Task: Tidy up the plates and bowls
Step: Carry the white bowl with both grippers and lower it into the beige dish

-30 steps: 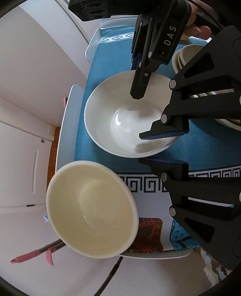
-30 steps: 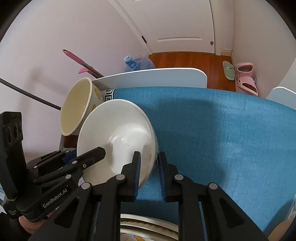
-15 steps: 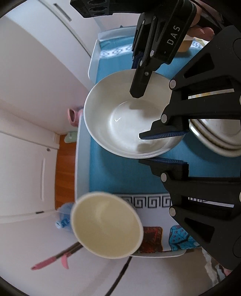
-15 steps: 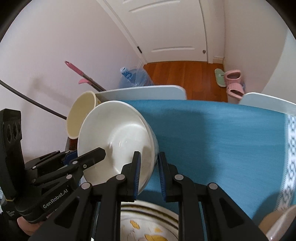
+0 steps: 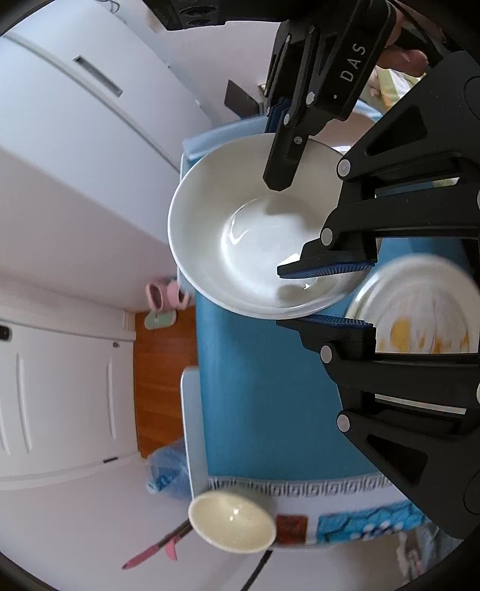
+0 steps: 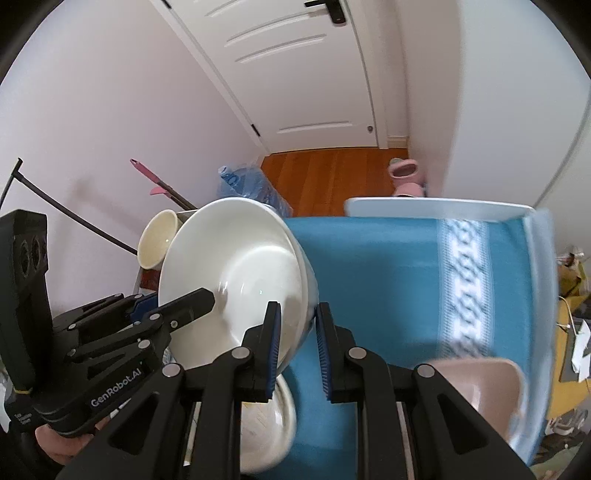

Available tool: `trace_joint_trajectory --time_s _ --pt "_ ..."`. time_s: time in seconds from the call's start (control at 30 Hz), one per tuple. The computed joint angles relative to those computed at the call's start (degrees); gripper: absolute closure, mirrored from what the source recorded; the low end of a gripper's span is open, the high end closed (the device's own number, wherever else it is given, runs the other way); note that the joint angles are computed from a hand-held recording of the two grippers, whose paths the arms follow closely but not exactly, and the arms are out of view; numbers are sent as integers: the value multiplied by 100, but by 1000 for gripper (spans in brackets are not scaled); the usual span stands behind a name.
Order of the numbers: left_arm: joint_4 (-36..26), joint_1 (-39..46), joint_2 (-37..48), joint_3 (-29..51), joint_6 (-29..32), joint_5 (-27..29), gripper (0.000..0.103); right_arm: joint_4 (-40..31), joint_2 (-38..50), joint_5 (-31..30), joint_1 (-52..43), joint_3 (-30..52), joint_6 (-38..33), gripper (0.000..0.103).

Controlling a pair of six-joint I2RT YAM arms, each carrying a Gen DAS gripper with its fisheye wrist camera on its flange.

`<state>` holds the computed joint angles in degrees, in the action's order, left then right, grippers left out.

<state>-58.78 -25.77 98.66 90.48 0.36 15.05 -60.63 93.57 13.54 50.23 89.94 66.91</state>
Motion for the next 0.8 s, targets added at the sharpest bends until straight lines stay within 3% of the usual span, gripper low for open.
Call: trace_joint_trajectory --time_s 0.43,0.63,0.8 --pt "550 -2399 -467 -1038 -1905 -670 86 -663 -2592 328 911 -2390 1296 86" --pt "860 -2891 -358 -1524 -2329 -857 86 -623 -3226 188 1327 -3279 1786 86" --pt "981 -3068 -192 -1675 -2527 -985 86 -282 -3491 -58 1330 -3869 1804 86"
